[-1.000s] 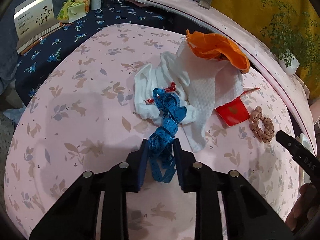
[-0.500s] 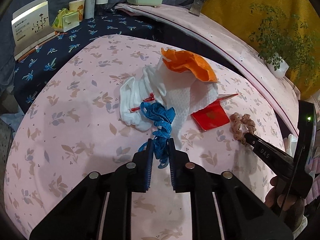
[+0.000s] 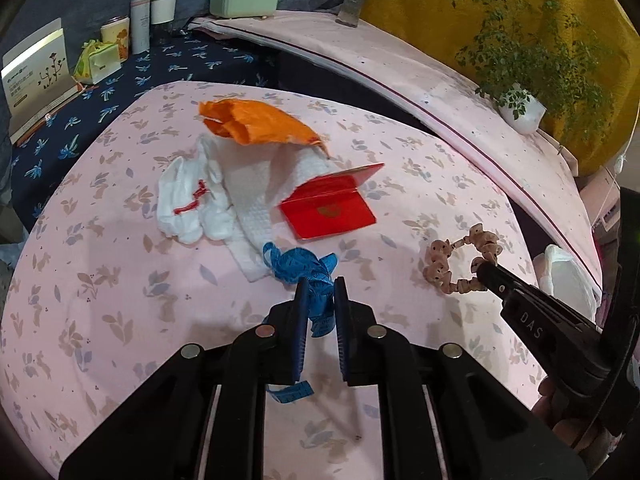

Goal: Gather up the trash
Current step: 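Carry the cord and scrunchie over the bin with both tools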

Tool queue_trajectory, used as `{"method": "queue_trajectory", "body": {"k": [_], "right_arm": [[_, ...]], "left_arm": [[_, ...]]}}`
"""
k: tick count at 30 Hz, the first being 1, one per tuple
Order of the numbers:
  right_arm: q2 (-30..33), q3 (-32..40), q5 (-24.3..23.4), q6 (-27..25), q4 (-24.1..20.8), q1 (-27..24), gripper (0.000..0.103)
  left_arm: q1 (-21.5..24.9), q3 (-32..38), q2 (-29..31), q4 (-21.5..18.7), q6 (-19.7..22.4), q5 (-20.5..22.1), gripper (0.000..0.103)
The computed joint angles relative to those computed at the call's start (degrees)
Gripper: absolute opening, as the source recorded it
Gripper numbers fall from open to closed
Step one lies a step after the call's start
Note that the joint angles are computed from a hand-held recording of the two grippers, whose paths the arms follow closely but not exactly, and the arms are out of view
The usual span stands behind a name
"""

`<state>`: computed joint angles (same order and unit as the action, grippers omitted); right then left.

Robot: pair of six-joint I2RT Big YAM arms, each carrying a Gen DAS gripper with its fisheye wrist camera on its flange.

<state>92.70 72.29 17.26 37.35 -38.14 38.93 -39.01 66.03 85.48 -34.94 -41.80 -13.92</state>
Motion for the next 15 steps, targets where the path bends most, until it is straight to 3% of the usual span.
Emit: {"method": "queue_trajectory", "body": {"k": [15], "right_arm": [[-15.79, -11.86, 0.72, -1.95, 1.53, -5.36, 0.006]], "left_arm": [[-9.31, 11.66, 7.29, -2.86, 0.79, -0.83, 0.008]]}}
